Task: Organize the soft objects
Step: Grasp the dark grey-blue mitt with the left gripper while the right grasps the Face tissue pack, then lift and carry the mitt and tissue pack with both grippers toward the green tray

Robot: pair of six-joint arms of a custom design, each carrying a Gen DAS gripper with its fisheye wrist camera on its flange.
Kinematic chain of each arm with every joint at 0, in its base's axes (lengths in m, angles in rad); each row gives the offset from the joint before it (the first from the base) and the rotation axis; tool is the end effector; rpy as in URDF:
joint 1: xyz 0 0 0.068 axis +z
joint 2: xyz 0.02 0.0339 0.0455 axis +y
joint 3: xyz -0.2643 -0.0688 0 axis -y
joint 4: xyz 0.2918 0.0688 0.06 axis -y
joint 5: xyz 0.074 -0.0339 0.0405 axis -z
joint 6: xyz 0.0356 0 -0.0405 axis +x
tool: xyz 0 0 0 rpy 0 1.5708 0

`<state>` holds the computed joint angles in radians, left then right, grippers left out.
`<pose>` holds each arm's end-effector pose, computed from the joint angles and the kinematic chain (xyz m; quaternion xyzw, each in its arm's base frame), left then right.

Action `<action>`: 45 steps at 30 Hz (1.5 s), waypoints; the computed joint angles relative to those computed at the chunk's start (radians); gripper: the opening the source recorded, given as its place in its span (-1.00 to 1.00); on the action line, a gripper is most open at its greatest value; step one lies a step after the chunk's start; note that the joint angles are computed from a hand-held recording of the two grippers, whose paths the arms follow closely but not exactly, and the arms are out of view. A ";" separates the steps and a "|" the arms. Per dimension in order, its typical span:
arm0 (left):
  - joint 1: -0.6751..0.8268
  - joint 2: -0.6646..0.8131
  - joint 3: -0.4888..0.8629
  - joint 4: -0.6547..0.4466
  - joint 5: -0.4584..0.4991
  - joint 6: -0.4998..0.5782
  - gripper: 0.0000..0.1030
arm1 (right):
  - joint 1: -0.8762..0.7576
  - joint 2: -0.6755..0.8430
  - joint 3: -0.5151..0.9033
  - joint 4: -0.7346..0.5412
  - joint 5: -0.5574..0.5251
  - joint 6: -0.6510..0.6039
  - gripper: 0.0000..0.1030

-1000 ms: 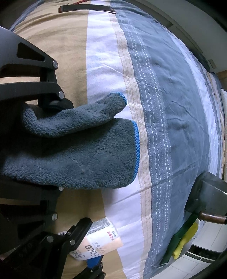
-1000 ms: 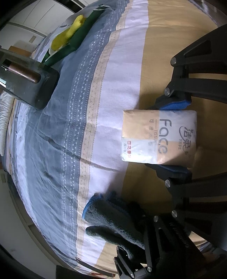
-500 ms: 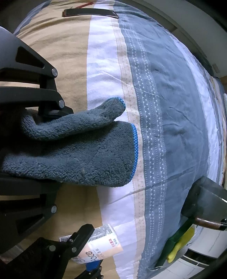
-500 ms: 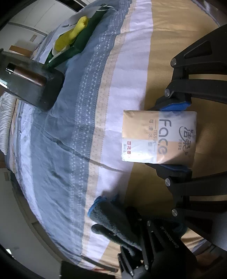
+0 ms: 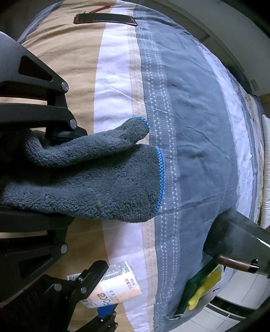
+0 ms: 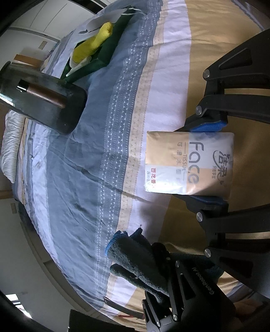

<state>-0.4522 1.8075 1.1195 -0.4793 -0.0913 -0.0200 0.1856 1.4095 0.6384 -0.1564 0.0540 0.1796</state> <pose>0.3508 -0.1668 0.1308 0.2009 0.9579 -0.0034 0.2051 0.2896 0.0524 0.1264 0.0057 0.9484 0.0322 0.3154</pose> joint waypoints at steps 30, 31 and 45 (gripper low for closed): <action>-0.299 0.139 0.350 -0.166 -0.048 -0.152 -0.42 | -0.498 -0.217 -0.006 -0.172 -0.183 -0.266 -0.10; -0.310 0.155 0.378 -0.176 -0.049 -0.158 -0.42 | -0.522 -0.215 0.000 -0.177 -0.192 -0.279 -0.10; -0.454 0.453 0.879 -0.368 -0.089 -0.236 -0.41 | -0.859 -0.023 0.218 -0.235 -0.337 -0.473 -0.09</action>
<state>-0.9059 2.2610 1.9985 -0.8473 -0.1803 -0.2560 -0.6731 1.3865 0.8562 -0.3912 -0.2831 -0.2930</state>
